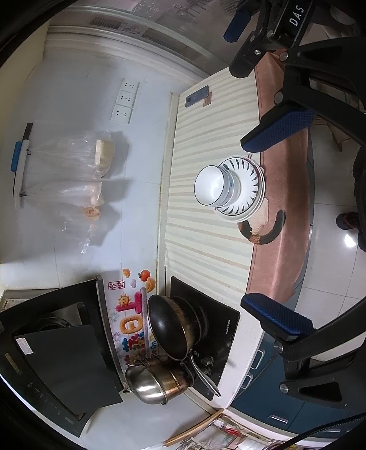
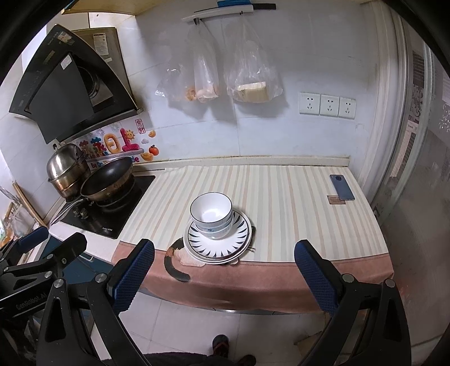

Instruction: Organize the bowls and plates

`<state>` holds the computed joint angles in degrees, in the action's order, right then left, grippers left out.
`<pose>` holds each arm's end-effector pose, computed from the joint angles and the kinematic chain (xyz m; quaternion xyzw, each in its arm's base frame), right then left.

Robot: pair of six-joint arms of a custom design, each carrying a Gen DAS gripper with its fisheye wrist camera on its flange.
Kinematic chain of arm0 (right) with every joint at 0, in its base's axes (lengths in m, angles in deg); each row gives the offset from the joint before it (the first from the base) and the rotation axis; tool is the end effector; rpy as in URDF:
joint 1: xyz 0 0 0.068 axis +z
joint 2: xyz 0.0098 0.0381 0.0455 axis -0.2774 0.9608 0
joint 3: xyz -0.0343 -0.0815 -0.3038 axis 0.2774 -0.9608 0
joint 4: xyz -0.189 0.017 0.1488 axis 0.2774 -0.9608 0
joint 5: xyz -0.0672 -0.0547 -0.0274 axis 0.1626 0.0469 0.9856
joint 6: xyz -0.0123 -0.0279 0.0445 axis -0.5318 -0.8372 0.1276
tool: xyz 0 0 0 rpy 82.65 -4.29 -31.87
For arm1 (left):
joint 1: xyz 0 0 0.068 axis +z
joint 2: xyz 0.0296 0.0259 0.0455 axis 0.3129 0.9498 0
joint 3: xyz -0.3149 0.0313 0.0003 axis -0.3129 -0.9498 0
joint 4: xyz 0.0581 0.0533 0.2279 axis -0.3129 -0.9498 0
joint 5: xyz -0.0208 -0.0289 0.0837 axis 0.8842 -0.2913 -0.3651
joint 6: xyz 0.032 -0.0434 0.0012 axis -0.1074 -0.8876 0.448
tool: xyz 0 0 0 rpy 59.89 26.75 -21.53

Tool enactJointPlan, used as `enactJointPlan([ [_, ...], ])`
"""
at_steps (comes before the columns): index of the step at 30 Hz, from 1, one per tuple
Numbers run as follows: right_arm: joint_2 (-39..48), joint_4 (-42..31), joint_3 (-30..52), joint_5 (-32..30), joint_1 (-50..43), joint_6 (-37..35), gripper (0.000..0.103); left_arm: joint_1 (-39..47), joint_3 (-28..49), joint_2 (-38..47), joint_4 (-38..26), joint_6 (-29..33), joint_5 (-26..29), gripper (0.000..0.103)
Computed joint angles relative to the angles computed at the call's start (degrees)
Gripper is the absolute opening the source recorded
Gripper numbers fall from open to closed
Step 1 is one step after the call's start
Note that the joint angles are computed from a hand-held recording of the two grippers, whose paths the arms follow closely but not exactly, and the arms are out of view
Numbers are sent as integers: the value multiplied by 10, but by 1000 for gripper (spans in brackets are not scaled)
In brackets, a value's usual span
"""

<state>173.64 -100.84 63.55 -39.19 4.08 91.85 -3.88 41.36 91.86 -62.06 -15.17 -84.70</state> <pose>0.3055 0.1110 0.4652 -0.0532 0.9071 0.1035 0.4044 0.2902 -0.1027 0.4634 -0.0731 0.9017 0.0323 0.4248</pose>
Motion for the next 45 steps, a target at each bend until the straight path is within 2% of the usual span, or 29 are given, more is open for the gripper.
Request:
enactJointPlan([
  [7,2,-2,-4,7,9,9,102,27,7,11,4,19,33,103],
  [18,7,-4,-3,18,16,16,102,39,2,12,14,29,48,103],
  [45,15,2,-7,34,27,30,102,49,11,19,13,35,58,103],
])
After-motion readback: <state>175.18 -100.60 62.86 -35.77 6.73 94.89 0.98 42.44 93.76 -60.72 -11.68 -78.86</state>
